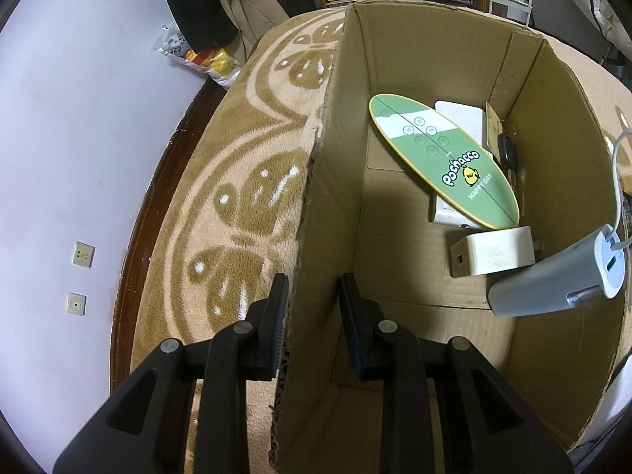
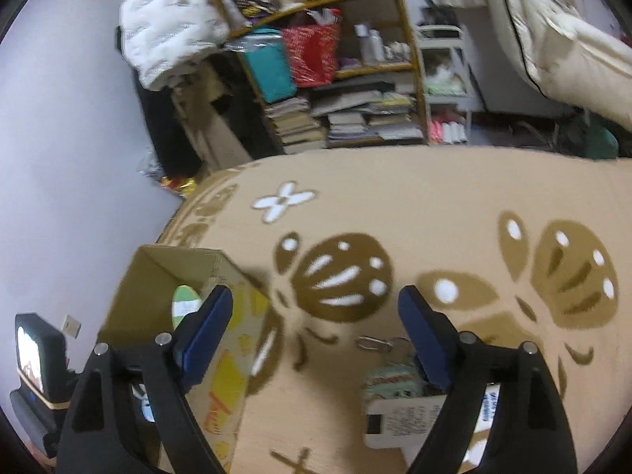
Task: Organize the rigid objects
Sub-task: 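Grasp the black key fob with metal keyring using the right tool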
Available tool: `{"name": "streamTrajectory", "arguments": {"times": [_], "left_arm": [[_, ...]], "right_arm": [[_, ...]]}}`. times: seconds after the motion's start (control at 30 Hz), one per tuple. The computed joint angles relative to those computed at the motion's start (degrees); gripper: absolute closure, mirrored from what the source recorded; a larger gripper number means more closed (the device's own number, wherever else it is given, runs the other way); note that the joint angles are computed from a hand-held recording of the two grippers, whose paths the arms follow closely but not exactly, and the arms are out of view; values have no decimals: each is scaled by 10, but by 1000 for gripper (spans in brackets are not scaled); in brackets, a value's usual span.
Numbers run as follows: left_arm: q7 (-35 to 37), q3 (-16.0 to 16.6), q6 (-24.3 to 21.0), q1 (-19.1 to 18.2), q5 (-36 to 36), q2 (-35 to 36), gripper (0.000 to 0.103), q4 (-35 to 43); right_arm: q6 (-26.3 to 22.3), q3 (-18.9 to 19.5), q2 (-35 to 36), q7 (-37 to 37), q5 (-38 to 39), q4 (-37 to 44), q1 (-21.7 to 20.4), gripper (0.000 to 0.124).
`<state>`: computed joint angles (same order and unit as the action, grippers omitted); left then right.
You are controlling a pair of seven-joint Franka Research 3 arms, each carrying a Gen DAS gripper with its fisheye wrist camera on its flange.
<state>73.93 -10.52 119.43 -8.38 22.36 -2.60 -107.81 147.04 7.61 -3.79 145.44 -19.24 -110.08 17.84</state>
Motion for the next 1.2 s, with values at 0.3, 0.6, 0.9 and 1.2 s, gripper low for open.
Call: {"name": "streamTrajectory", "arguments": {"times": [0.3,0.6,0.9,1.2], "left_arm": [[1,0,1,0,2,0,77,-1],[2,0,2,1,5,-1,77,-3],[2,0,1,1,3,-1,77,-3],[3,0,1,1,8,-1,76,-3]], "right_arm": [[-56,-7,-20,7,36,-40,-14,34],[-86,-16,-14,2,97,-62,-26,43],[-110,-21,-4,-7,128,-71,-26,68],[-106,-23,-14,-1,151,-88,-30,77]]}}
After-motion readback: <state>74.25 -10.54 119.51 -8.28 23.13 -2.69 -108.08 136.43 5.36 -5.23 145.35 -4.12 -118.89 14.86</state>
